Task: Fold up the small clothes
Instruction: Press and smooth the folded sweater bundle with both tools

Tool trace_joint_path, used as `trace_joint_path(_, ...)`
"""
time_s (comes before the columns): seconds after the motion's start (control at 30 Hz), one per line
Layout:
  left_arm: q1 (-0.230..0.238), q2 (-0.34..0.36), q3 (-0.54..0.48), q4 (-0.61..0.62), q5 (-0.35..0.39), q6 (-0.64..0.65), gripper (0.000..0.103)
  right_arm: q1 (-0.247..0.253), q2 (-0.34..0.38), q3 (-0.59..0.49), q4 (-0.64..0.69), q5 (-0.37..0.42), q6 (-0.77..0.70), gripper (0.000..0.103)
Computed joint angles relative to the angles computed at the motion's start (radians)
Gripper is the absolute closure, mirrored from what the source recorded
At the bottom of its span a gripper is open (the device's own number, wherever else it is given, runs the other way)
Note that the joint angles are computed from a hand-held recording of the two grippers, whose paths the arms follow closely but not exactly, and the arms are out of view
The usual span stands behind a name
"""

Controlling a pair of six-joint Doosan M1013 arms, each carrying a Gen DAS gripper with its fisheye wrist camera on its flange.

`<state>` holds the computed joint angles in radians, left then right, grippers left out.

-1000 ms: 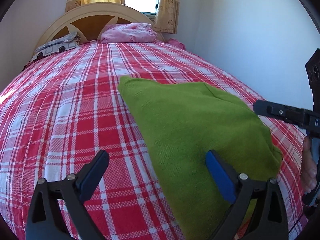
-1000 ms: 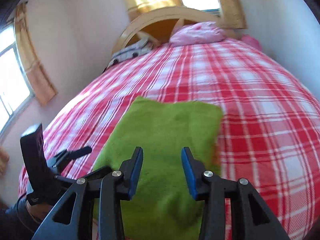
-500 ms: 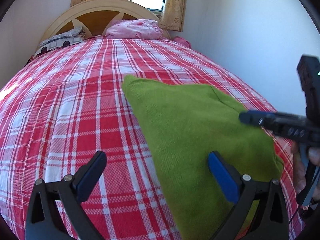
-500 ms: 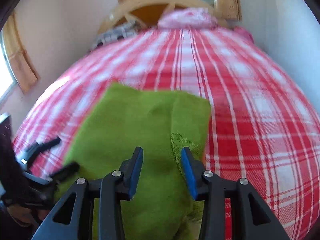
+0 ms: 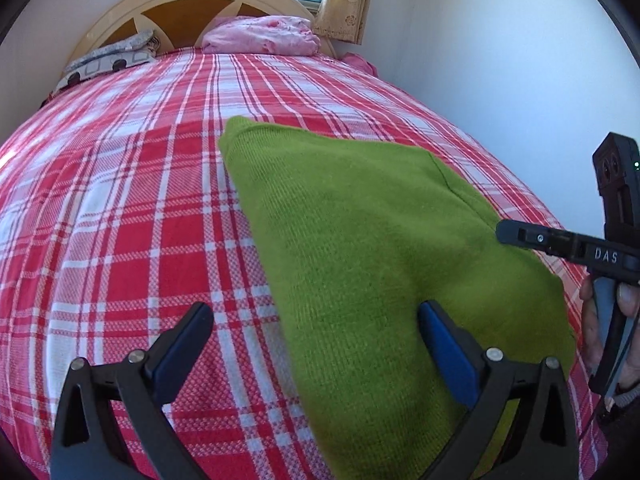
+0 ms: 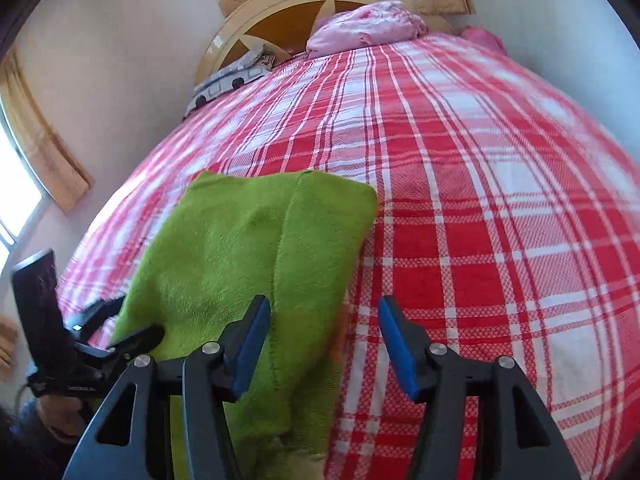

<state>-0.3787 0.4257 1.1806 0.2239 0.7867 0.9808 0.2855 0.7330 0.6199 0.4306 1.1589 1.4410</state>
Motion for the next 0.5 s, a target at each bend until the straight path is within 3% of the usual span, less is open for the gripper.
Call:
trace_joint_path(0.2,-0.004,0.000,0.004,0.007,-0.009,-0.008,0.000,-0.033,0.060,-0.073,0.131,0.055,0.023,0.046)
trace_joint_path(0.4,0.002,0.003,0.002,-0.023,-0.015,0.006,0.000,-0.037,0.114,-0.152,0.163,0.093,0.077,0.045)
trace_joint_path(0.5,0.003,-0.001,0.009,-0.022,-0.025,0.002,0.000,-0.020,0.044,-0.051,0.072,-0.069,0.075,0.046)
